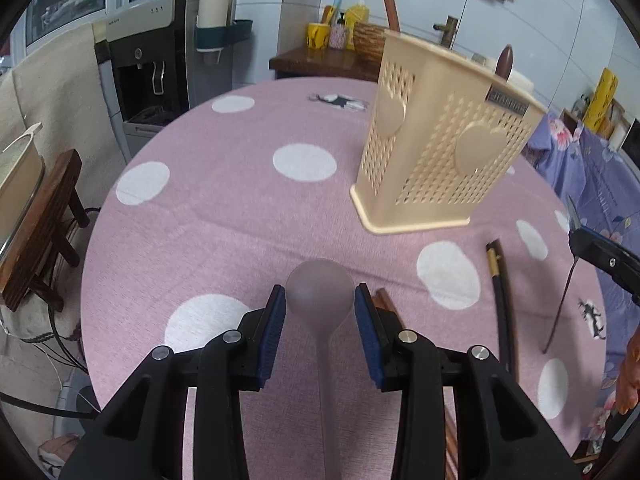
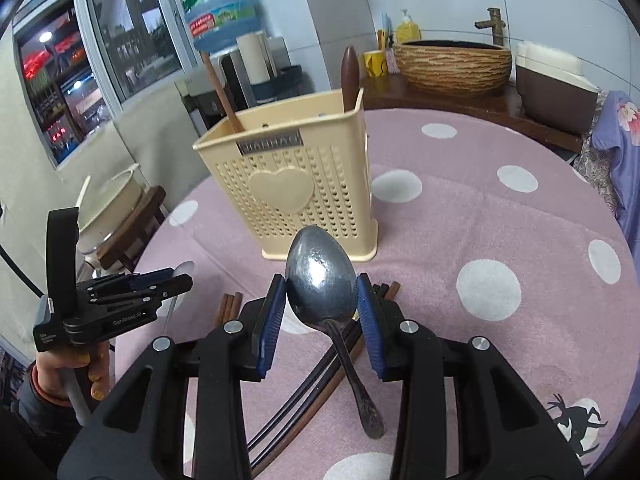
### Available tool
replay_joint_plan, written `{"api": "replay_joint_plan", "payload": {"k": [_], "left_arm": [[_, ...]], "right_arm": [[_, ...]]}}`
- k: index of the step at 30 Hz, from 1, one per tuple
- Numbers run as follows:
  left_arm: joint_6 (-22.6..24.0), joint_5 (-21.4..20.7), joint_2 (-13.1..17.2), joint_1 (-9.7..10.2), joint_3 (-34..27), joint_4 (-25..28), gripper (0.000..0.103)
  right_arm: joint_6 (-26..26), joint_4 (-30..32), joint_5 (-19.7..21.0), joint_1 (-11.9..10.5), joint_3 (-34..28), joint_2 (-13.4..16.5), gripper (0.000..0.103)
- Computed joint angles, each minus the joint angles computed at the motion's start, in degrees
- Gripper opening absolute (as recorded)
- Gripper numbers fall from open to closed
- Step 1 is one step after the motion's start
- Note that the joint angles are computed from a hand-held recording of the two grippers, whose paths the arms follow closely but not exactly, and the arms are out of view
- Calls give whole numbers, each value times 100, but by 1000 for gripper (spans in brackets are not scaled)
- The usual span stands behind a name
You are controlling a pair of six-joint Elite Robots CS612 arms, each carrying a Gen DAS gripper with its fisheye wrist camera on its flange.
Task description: Organize utensils
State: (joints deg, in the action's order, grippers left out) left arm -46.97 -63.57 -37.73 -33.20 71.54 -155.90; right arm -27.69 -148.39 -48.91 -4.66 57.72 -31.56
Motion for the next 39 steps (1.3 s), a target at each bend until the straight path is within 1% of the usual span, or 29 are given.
{"api": "replay_joint_plan", "payload": {"k": [1, 2, 5, 7, 9, 12, 14, 16, 18, 19, 20, 23, 26, 28, 29, 30, 34, 38, 39], "left_arm": [[-5, 15, -19, -5, 26, -78, 36], [-5, 43, -43, -11, 58, -157, 36], [13, 177, -139, -42, 205, -479, 36], [74, 273, -182, -68, 249, -564, 36], [91, 298, -184, -76, 244, -600, 36], [106, 315, -171, -87, 226, -608, 36], [115, 307, -166, -86, 223, -616, 36], [112, 310, -166, -88, 230, -630, 36], [106, 326, -180, -95, 255, -660, 36], [104, 337, -181, -97, 255, -673, 36], [98, 353, -192, -102, 272, -690, 36], [98, 388, -203, -105, 286, -728, 36], [107, 396, -209, -110, 299, -774, 36], [120, 389, -214, -113, 316, -800, 36], [118, 386, -217, -114, 319, -804, 36], [115, 384, -220, -117, 325, -810, 36], [118, 359, -219, -118, 329, -807, 36], [131, 319, -208, -113, 317, -795, 36], [137, 309, -210, -109, 319, -801, 36]], "right_arm": [[37, -72, 35, -14, 39, -25, 34], [43, -93, 66, -26, 57, -40, 11], [106, -14, 305, -81, 89, -72, 10], [106, -151, 99, -59, 98, -66, 9], [43, -77, -4, -41, 55, -36, 9], [-53, -192, -278, 4, 78, -19, 9], [-178, -179, -298, 31, 60, 5, 12], [-332, -51, -342, 67, -28, 51, 19], [-464, 352, -434, 115, -217, 123, 51], [-401, 355, -455, 130, -248, 151, 53], [-364, 342, -525, 155, -267, 170, 53], [-399, 435, -989, 280, -259, 177, 53], [-579, 328, -1363, 415, -148, 152, 53], [-473, 242, -1668, 504, -209, 216, 53], [-371, 237, -1757, 531, -298, 279, 53], [-221, 256, -1796, 550, -420, 360, 53], [14, 469, -1989, 612, -817, 600, 53], [1, 719, -2143, 652, -990, 700, 54], [-26, 599, -2180, 659, -913, 675, 53]]}}
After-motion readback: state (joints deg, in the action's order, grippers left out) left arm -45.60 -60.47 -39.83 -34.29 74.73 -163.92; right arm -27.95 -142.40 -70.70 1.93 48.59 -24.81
